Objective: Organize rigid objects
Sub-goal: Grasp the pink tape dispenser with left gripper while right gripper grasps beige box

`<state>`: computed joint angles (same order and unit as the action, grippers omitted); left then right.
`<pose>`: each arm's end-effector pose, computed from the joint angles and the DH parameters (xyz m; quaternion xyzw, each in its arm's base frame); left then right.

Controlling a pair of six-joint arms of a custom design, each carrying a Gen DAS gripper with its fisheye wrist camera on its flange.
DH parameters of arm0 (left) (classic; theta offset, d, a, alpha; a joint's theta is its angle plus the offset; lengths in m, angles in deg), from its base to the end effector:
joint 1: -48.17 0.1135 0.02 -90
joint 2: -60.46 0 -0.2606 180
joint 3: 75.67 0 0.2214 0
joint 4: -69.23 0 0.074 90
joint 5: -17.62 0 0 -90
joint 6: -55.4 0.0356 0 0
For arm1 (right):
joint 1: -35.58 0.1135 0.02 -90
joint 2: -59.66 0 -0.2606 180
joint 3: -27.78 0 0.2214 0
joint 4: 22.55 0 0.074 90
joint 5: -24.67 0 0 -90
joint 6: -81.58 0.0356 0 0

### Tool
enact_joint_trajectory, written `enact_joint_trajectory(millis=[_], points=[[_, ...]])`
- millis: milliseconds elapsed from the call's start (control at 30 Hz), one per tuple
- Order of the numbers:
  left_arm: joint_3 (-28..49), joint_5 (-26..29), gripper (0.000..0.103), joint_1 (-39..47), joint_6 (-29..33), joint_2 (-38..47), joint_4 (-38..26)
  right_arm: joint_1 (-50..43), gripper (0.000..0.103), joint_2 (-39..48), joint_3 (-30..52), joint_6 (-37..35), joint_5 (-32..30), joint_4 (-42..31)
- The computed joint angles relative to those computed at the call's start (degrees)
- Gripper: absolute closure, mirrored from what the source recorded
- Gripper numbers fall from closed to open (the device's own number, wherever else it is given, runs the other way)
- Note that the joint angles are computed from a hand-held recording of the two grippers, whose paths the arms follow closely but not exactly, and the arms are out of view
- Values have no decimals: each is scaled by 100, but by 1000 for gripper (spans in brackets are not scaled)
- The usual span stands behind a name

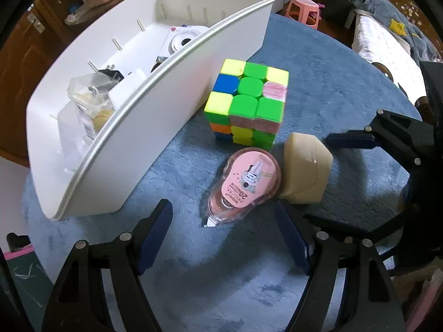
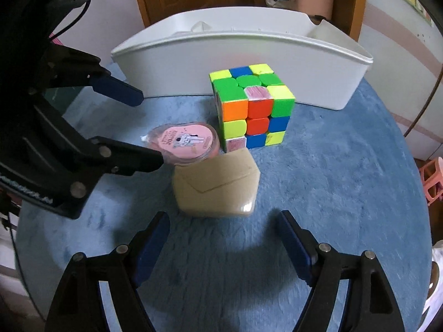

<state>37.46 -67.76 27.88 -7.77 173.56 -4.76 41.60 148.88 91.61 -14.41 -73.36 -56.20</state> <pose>0.3497 -0.1323 0.2481 0.4006 0.9047 -0.0319 0.1415 0.2706 0.0335 0.1855 -0.1192 0.9541 0.0675 0.2662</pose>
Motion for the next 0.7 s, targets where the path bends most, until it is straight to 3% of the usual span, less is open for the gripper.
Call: enact_joint_trajectory(millis=[233,300,400,700], points=[[271,171,24,101,309,256,-151,-69,23,257,-43,-155,-97,635],[399,221,24,126,400,345,-238,-80,28,283,-56,-215,-180,714],[531,255,24,130,480,455,-331,-148,40,304,-59,-368,-469,739],[906,285,24,-6,680,863,-489,-697,40,-115,-252,-411,-846,333]])
